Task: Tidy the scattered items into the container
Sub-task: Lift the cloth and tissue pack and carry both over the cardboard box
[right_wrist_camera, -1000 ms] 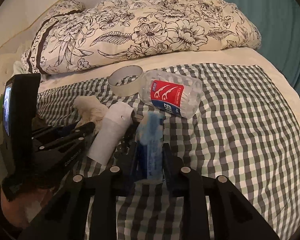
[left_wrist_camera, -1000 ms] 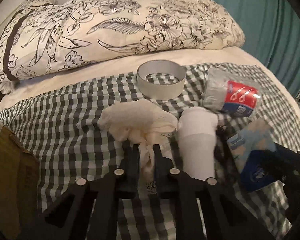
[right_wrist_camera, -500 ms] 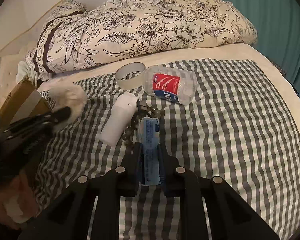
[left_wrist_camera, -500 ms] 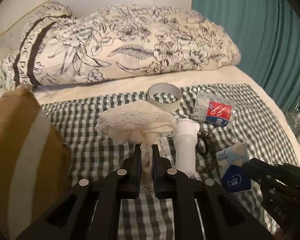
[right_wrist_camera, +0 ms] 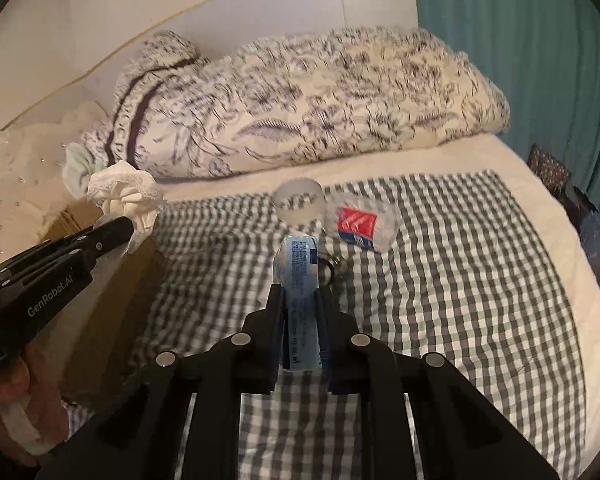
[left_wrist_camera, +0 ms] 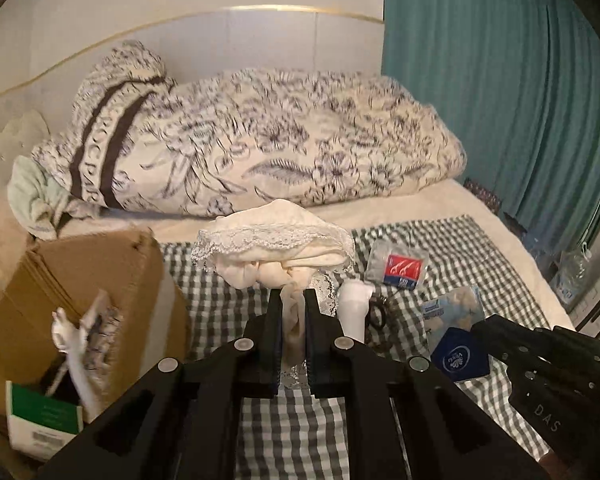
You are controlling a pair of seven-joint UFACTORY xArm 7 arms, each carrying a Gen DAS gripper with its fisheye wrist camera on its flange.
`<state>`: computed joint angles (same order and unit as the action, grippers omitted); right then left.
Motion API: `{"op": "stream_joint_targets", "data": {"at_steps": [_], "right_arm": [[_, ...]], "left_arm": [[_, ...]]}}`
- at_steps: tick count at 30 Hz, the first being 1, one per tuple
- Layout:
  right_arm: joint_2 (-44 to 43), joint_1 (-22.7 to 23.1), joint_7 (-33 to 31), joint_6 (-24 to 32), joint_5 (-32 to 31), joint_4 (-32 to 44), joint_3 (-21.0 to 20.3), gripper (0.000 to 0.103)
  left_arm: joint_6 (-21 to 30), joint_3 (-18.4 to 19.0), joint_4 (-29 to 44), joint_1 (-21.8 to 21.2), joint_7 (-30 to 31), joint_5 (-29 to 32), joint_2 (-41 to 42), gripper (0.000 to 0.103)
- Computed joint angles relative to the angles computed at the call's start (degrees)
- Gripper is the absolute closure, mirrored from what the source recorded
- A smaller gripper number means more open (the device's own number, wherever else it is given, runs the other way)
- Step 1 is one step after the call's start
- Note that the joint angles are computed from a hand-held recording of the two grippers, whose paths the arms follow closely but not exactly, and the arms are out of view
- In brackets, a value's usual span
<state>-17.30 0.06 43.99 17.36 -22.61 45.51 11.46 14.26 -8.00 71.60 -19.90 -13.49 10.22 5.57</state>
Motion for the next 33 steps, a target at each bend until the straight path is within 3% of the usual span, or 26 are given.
{"op": "stream_joint_targets", "data": {"at_steps": [6,17,33], "right_arm": [[-4.2,0.1,1.3,1.7,-0.9,0.6,2.2,0.087],[-9.6,-0.1,3.4,5.7,-3.5,3.4,7.4,0.087],[-9.4,1.6,7.9,9.4,-8.8,11.4,14.1,0.087]], "left_arm": [[-0.5,0.0,-4.1,1.3,-0.5,1.0,-6.1,0.094],[0.3,0.0,-11.1,4.4,3.0,-3.9,-16.9,0.094],[0.6,3.4,-17.5,8.9,8.8,-9.0,-29.2,0.094]]}}
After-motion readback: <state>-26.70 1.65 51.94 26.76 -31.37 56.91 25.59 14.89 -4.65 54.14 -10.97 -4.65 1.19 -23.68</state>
